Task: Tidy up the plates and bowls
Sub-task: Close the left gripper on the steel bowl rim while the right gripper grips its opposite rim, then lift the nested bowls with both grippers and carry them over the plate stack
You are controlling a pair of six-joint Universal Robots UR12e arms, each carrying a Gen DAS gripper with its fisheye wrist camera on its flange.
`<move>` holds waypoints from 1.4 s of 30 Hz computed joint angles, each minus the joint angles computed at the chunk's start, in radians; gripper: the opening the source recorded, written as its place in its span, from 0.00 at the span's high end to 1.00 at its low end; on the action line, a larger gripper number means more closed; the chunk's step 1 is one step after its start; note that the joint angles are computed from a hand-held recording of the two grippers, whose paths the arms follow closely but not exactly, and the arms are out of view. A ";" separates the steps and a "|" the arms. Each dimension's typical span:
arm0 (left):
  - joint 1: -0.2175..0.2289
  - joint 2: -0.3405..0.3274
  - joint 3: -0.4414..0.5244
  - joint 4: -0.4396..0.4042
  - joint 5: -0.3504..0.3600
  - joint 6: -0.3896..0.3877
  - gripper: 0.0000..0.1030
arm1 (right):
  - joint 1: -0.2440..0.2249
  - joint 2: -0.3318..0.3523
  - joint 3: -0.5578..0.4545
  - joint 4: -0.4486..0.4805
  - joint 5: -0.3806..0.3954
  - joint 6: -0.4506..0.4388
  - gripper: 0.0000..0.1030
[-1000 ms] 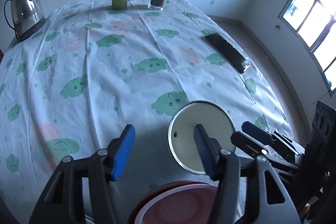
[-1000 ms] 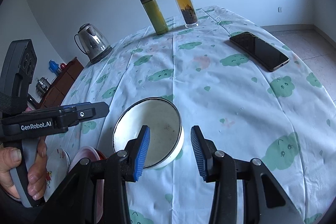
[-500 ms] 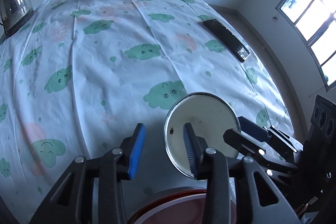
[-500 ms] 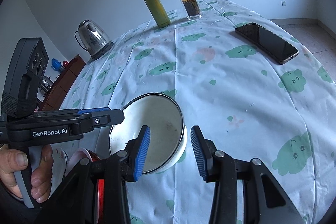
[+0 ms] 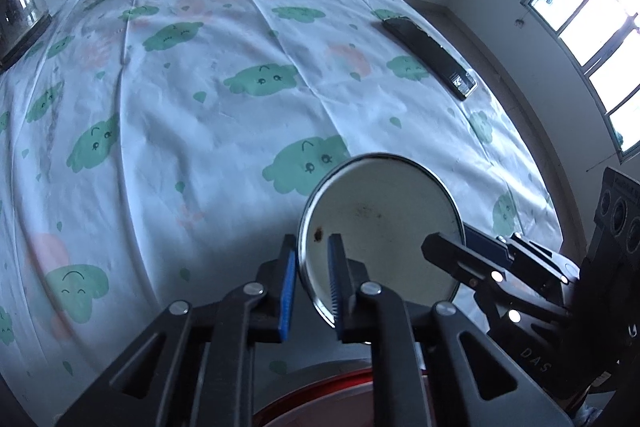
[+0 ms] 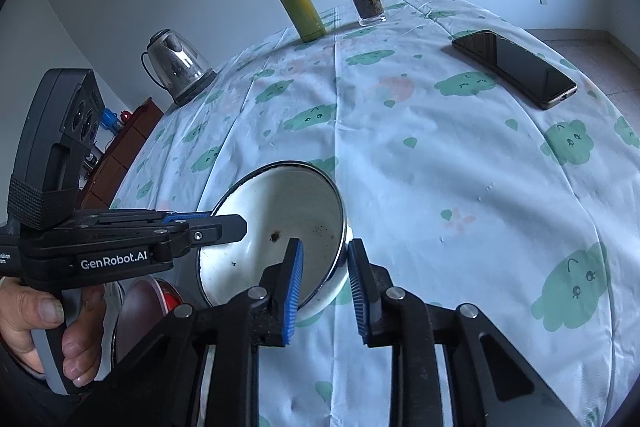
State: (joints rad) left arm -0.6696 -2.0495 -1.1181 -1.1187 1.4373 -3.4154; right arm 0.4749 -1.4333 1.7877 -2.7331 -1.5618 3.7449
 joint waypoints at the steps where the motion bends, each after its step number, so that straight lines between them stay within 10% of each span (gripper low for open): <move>1: -0.002 0.001 0.001 0.005 0.008 0.002 0.88 | 0.000 -0.001 -0.001 0.000 -0.003 -0.003 0.76; 42: -0.018 0.089 -0.062 0.174 0.068 -0.016 0.88 | 0.043 -0.052 -0.033 -0.022 -0.078 -0.074 0.76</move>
State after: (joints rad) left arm -0.6878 -1.9604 -1.1798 -0.9447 1.5056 -3.4315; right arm 0.5180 -1.4852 1.7552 -2.7551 -1.6395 3.6711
